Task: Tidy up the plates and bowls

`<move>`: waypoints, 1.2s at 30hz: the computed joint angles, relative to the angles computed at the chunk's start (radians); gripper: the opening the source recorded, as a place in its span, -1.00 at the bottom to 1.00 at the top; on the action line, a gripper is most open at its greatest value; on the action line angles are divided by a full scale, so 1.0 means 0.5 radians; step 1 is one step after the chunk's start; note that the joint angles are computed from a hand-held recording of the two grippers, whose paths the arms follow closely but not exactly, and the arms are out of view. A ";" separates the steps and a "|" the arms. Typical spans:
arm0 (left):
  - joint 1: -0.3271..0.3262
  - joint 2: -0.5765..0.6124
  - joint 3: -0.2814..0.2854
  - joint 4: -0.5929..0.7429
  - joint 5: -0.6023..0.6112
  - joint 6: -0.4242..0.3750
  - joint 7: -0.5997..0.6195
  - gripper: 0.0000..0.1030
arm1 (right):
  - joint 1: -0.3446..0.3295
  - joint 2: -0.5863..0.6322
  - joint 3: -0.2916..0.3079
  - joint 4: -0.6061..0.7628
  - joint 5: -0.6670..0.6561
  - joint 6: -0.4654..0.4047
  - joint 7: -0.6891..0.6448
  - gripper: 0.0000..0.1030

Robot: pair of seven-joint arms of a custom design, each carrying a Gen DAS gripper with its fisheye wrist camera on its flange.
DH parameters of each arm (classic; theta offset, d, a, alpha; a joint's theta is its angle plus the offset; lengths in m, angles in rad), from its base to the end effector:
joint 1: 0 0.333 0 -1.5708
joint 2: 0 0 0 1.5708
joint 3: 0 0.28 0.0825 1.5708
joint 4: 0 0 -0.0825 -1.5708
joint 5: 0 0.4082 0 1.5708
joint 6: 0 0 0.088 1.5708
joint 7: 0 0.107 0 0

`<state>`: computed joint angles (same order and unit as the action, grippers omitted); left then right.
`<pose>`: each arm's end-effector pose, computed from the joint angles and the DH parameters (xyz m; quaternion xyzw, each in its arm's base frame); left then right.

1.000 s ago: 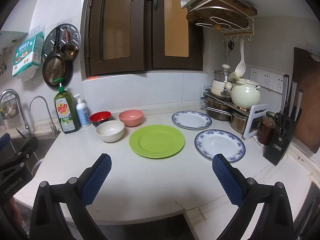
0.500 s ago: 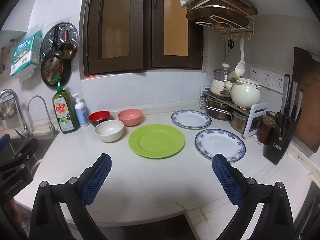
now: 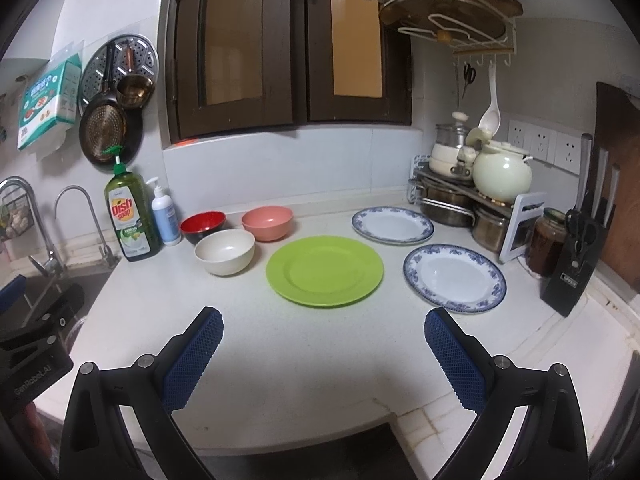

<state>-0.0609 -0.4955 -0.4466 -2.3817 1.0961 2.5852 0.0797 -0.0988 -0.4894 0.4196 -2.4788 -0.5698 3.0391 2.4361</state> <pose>0.4194 -0.2670 0.5079 -0.6394 0.5467 -0.3270 0.4304 0.4472 0.2067 0.5112 -0.6283 0.5937 -0.3292 0.3798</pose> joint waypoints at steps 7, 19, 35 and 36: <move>0.024 0.417 0.001 0.353 0.187 -0.062 -0.087 1.00 | -0.228 0.248 0.108 0.240 -0.266 0.004 0.124 0.99; -0.261 1.318 0.222 1.218 0.191 -0.254 0.017 0.93 | -0.069 1.143 -0.170 1.003 -0.026 -0.014 -0.387 0.98; -0.564 2.255 0.492 2.269 -0.396 -0.366 0.638 0.78 | 0.104 1.962 -0.343 1.941 0.651 -0.498 -1.315 0.77; -0.584 2.305 0.509 2.334 -0.432 -0.386 0.672 0.75 | 0.121 2.012 -0.358 2.006 0.681 -0.535 -1.359 0.76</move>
<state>-0.3528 0.6569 -0.1918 -1.2146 0.8800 2.3923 0.4159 -0.0382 0.5168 0.2406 -1.4758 -0.2294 2.7718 1.7568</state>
